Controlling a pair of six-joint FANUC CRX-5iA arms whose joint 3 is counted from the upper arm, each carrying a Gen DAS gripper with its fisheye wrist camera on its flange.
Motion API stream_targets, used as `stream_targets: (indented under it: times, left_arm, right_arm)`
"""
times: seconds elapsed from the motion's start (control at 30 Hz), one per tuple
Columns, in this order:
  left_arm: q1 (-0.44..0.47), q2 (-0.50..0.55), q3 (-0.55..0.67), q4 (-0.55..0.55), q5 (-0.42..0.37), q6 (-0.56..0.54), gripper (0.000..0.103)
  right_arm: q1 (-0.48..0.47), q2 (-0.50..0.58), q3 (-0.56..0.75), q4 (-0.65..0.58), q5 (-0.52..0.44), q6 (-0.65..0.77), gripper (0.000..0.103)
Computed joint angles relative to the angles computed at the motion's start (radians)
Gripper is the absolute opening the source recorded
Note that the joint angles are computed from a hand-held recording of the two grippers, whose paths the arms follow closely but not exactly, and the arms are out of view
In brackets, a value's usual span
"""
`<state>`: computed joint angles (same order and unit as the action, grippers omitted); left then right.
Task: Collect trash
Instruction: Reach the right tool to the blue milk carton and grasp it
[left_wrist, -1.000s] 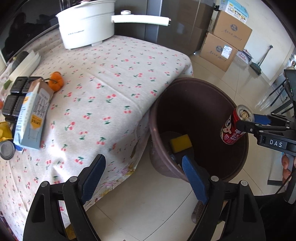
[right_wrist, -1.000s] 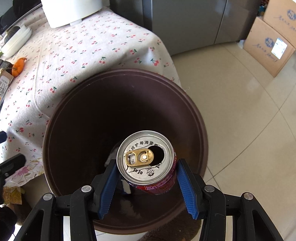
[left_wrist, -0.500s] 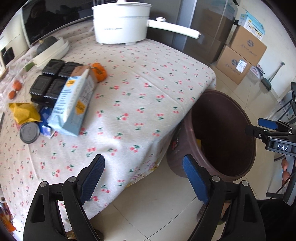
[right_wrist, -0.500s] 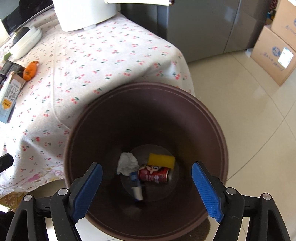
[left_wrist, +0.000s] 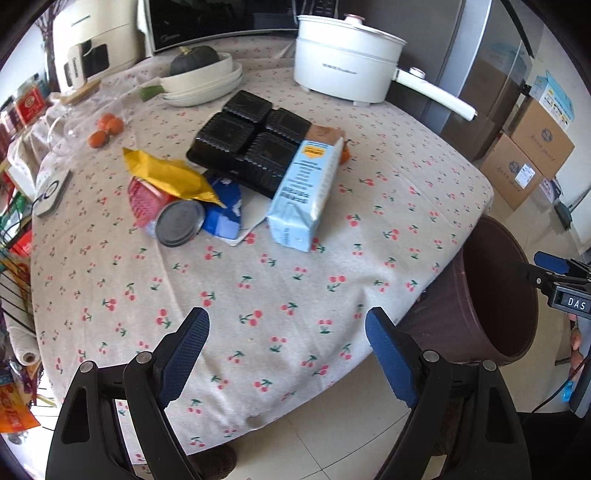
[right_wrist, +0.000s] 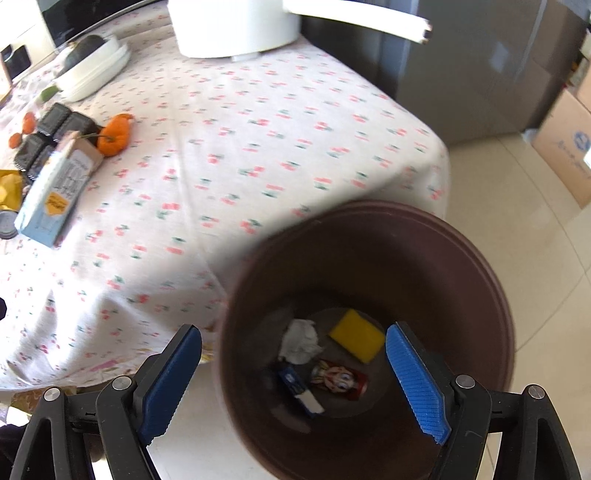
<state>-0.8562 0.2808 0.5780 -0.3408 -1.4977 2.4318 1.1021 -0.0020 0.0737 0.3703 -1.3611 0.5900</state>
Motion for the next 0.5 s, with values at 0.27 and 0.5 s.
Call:
stream_targets:
  times: [0.27, 0.5]
  left_arm:
    - [0.030, -0.098, -0.109, -0.056, -0.034, 0.070, 0.101]
    - [0.072, -0.161, -0.190, -0.053, -0.051, 0.101, 0.103]
  right_arm:
    - [0.026, 0.131, 0.155, -0.009, 0.009, 0.055, 0.087]
    - [0.042, 0.259, 0.316, -0.026, 0.023, 0.085, 0.089]
